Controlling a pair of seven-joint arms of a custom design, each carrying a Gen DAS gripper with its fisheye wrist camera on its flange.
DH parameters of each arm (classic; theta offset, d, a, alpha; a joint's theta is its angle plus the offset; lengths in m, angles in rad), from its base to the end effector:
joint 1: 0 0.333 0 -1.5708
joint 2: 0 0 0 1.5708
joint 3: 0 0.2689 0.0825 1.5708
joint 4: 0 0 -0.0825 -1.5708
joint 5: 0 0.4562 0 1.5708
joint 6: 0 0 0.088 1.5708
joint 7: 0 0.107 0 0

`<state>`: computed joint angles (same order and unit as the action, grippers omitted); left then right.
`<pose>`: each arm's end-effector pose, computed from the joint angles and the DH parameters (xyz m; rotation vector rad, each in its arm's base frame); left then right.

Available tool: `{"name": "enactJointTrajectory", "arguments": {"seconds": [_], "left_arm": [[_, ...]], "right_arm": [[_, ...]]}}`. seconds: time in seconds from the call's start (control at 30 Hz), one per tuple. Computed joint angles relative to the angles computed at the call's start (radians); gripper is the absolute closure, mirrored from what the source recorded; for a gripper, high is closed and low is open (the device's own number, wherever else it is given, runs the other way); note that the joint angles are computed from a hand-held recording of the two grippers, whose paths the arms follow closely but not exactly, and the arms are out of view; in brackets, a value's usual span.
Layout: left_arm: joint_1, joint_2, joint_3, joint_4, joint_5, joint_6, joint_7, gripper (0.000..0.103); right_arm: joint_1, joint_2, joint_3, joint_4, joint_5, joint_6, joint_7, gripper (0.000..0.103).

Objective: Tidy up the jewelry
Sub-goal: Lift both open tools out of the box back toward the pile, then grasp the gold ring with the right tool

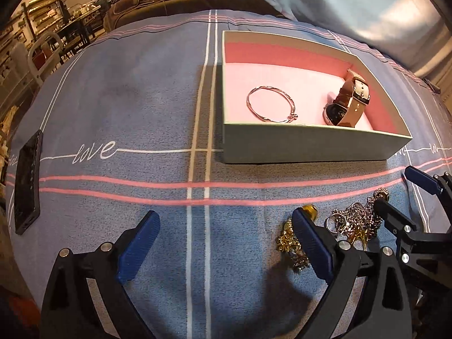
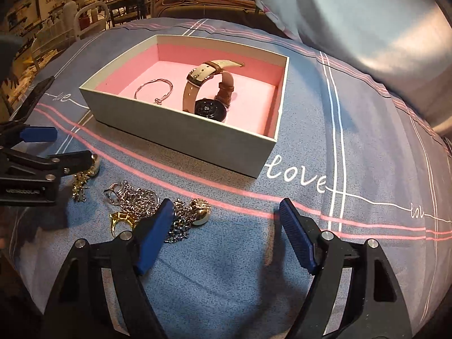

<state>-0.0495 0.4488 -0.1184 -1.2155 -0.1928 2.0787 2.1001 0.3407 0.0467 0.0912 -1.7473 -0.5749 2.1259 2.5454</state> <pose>0.7666 -0.1209 0.5198 -1.3166 2.5460 -0.6262 0.6260 0.2609 0.5118 -1.6168 2.2325 -0.7886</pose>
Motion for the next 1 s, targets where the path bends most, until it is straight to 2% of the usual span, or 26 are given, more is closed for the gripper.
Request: {"name": "enactJointTrajectory", "arguments": {"seconds": [0.07,0.13,0.2,0.33,0.4,0.47,0.5,0.57,0.6,0.67,0.73,0.8,0.83,0.9,1.0], "left_arm": [[0.013,-0.019,0.0,-0.019,-0.013,0.017,0.018,0.01],[0.023,-0.03,-0.001,-0.027,-0.03,0.022,0.026,0.01],[0.036,-0.031,-0.008,-0.02,-0.061,0.004,0.037,0.01],[0.042,-0.053,-0.011,-0.047,-0.082,0.002,0.053,0.01],[0.04,-0.073,-0.005,-0.076,-0.076,0.013,0.055,0.01],[0.043,-0.076,0.0,-0.08,-0.073,0.01,0.05,0.01],[0.046,-0.082,0.002,-0.086,-0.073,0.01,0.049,0.01],[0.048,-0.093,0.007,-0.102,-0.067,0.015,0.044,0.01],[0.051,-0.094,0.007,-0.102,-0.069,0.011,0.045,0.01],[0.055,-0.098,0.004,-0.106,-0.08,0.006,0.055,0.01],[0.051,-0.108,0.001,-0.12,-0.076,0.013,0.061,0.01],[0.049,-0.126,-0.006,-0.145,-0.087,0.016,0.085,0.01],[0.047,-0.14,-0.007,-0.165,-0.087,0.024,0.095,0.01],[0.045,-0.162,-0.005,-0.194,-0.087,0.038,0.111,0.01],[0.05,-0.186,0.006,-0.224,-0.081,0.055,0.111,0.01]], "right_arm": [[-0.004,-0.046,-0.003,-0.048,-0.007,-0.023,0.059,0.026],[-0.01,-0.099,-0.001,-0.095,-0.028,-0.083,0.131,0.026],[-0.017,-0.141,0.003,-0.134,-0.023,-0.09,0.141,0.026],[-0.024,-0.159,0.017,-0.161,-0.044,-0.031,0.134,0.026],[-0.02,-0.104,0.025,-0.105,-0.054,-0.069,0.109,0.026],[-0.01,-0.068,0.027,-0.074,-0.064,-0.062,0.093,0.026],[-0.006,-0.063,0.025,-0.073,-0.044,-0.026,0.068,0.026],[-0.003,-0.073,0.015,-0.098,0.101,0.1,-0.076,0.026],[0.002,-0.073,0.02,-0.094,0.105,0.097,-0.093,0.026],[0.011,-0.092,0.03,-0.098,0.036,0.036,-0.01,0.026],[0.007,-0.137,0.027,-0.136,0.018,0.037,0.053,0.026],[0.007,-0.168,0.022,-0.168,0.059,0.087,0.034,0.034],[0.008,-0.178,0.013,-0.187,0.116,0.143,-0.001,0.048],[0.019,-0.165,0.003,-0.196,0.245,0.229,-0.084,0.051],[0.03,-0.083,0.019,-0.128,0.286,0.225,-0.147,0.058]]}}
